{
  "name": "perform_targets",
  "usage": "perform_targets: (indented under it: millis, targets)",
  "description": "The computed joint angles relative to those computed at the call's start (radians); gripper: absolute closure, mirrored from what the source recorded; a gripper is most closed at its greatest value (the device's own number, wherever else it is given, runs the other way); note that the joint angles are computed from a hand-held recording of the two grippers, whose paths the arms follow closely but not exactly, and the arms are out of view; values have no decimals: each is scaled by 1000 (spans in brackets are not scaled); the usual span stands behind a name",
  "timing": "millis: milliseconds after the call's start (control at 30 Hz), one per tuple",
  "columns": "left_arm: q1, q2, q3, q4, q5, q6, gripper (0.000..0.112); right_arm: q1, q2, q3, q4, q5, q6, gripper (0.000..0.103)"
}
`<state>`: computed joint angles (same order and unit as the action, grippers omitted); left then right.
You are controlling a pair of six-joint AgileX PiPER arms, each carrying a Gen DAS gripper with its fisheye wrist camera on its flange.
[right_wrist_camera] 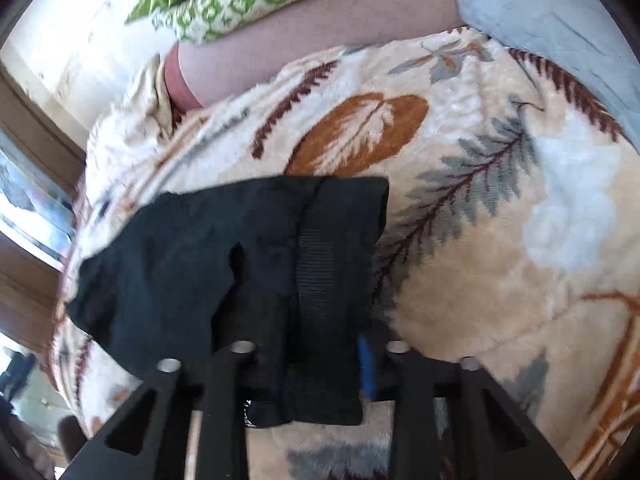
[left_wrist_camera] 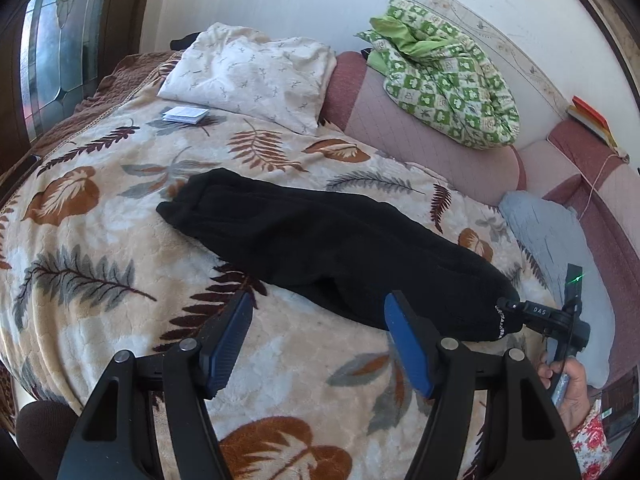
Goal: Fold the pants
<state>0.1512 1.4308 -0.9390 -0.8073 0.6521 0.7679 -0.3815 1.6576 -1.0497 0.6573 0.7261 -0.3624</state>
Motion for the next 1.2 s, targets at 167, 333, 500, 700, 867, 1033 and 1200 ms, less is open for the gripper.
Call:
perform_targets:
  millis: [167,333,500,700,867,1033,1200]
  targets:
    - [-18,-24,-2,30,-2,-25,44,-30,-103,-8,-111,41,84,86]
    - [32,-11,0,-1,20,8,44,-42,-75,-53,-295,74,227,85]
    - [90,16,-10,-22,40,26,44,-44,-27,-61,-308,89,239,50]
    - [131,79,-51,5,0,23,43,-73,-182,-32,-426,37,399,35]
    - [130,218,-171,5,4,-25,43,25,-195,-124,-403,89,368,35]
    - [108,375,-296,-74,-11,8,43,226,-60,-283,-356,144,368,35]
    - [123,524,-427,-127,5,27,43,454,183,-584,-352,231,383,35]
